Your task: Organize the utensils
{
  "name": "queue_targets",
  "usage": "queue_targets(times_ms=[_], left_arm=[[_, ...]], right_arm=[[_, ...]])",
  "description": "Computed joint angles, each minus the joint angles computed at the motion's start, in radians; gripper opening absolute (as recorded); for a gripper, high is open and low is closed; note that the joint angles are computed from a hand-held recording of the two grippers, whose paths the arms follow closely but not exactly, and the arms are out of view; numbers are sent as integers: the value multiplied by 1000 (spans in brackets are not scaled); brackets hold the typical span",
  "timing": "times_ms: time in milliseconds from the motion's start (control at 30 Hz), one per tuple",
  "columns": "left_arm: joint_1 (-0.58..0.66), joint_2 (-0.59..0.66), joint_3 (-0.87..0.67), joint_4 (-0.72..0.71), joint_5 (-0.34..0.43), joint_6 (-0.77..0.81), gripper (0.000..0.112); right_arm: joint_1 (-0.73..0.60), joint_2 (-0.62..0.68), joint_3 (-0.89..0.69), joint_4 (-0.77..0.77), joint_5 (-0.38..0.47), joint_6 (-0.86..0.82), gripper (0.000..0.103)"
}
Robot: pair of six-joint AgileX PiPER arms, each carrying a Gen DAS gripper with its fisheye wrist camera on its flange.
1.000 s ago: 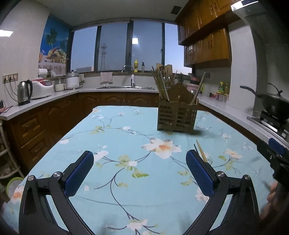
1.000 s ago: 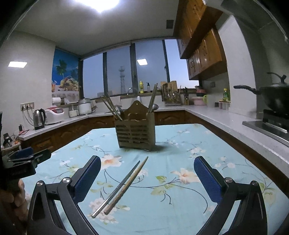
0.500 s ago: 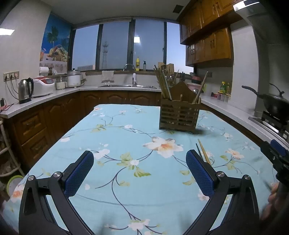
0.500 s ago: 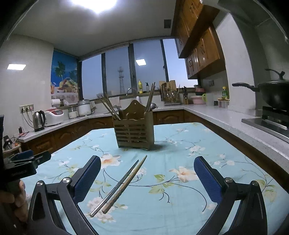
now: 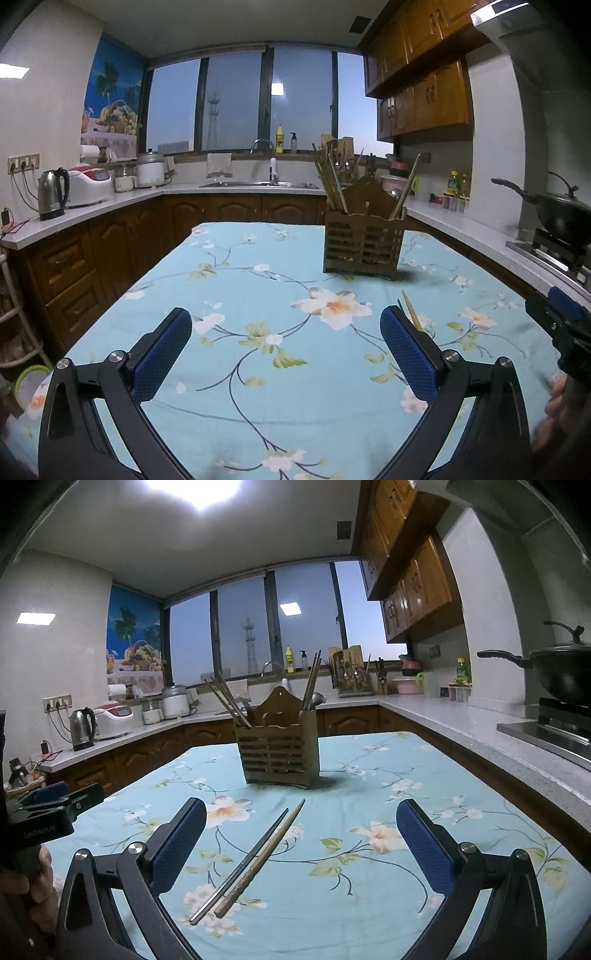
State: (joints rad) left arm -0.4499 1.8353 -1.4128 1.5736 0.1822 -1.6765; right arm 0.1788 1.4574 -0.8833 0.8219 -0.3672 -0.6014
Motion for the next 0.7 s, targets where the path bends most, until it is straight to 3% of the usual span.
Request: queue_targets(times_ms=[333, 700], left_arm=[[-10, -7, 6, 11, 18, -2, 103], [-22, -17, 23, 114, 37, -84, 103]], right_arm=[[6, 4, -4, 3, -6, 0, 103], [11, 1, -4, -8, -10, 12, 103]])
